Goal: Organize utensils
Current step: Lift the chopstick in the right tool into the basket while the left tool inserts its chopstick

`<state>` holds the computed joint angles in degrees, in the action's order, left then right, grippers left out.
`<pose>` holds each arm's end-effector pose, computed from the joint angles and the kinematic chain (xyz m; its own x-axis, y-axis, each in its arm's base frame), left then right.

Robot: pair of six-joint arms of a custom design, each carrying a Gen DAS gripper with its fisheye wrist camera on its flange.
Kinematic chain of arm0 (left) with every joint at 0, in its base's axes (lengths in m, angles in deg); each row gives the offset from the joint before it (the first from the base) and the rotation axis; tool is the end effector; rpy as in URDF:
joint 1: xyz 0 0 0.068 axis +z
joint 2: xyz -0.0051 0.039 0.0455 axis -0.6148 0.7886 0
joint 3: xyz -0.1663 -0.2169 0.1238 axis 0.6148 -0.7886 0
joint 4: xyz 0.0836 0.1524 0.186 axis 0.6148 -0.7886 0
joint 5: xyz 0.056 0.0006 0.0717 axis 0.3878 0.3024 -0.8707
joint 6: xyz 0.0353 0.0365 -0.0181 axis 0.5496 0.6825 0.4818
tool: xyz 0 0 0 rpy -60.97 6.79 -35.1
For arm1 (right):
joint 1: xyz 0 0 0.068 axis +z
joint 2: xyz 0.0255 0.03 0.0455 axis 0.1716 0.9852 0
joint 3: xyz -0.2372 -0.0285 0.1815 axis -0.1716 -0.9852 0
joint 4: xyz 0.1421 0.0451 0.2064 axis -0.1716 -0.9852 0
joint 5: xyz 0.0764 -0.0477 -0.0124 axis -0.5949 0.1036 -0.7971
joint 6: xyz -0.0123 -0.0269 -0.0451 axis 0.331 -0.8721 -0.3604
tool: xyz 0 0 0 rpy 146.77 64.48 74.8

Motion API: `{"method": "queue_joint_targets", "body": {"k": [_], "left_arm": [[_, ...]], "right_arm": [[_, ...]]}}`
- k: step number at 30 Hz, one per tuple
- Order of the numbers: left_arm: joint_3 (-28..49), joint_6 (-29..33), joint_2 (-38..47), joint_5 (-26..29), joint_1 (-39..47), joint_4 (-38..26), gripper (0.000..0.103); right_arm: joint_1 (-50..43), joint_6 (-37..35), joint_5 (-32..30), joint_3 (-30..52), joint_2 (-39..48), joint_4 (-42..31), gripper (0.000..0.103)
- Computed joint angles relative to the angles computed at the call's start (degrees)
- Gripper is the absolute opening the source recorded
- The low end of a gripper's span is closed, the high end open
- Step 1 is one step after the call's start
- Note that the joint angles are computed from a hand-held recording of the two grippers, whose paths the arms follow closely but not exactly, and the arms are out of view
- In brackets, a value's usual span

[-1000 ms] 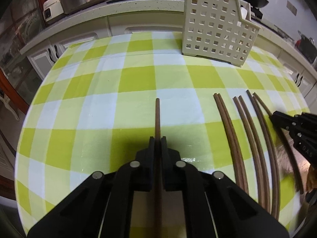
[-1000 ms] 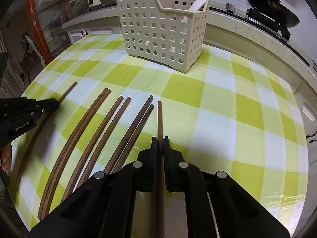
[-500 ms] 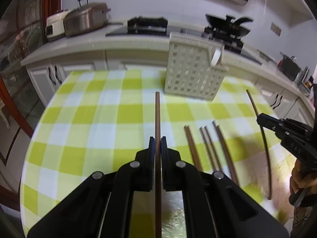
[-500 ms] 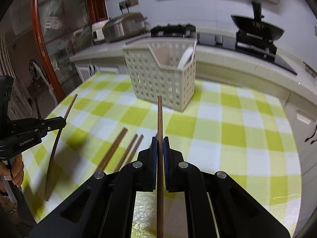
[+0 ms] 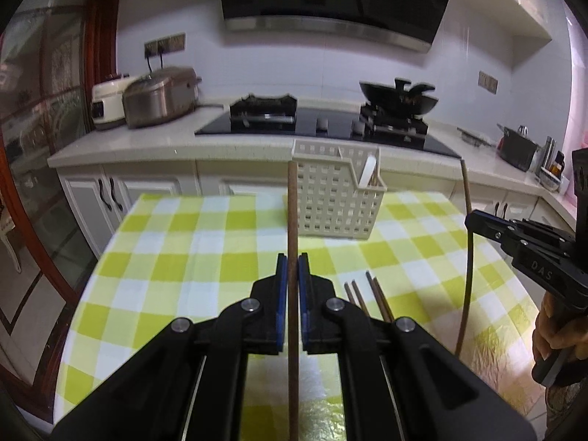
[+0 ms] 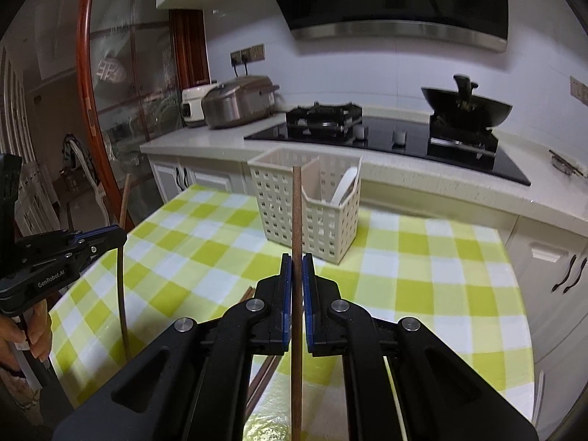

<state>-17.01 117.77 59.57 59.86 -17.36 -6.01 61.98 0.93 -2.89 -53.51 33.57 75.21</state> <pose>0.2615 0.0697 0.2141 -0.4328 0.3128 -0.8455 0.6389 0.7681 -0.0429 0.1482 0.1457 0.1967 -0.4567 0.1697 -0.8733 0.2077 0.9749 0.0808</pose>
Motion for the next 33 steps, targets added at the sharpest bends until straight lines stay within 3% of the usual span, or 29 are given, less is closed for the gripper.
{"method": "queue_joint_targets", "body": {"k": [9, 19, 24, 28, 33], "left_arm": [[-3.44, -5.52, -2.22, 6.61, 3.09, 5.85, 0.006], [-5.35, -11.48, -2.24, 7.28, 2.02, 12.72, 0.006], [-5.29, -13.93, -2.71, 5.97, -0.28, 15.49, 0.006], [-2.52, -17.98, -3.47, 4.44, -4.07, 17.2, 0.006], [4.29, -24.89, -3.7, 2.23, -9.54, 18.8, 0.006]], "right_arm": [[4.05, 3.93, 6.77, 0.45, -0.01, -0.95, 0.007], [3.58, 3.69, 8.57, -1.61, 0.33, 4.11, 0.007], [0.67, -0.62, 6.71, -2.23, 0.26, 8.26, 0.007], [-5.31, -9.07, 3.35, -2.67, -0.58, 15.18, 0.007], [-17.29, -20.5, -6.04, 0.51, -1.95, 21.23, 0.007]]}}
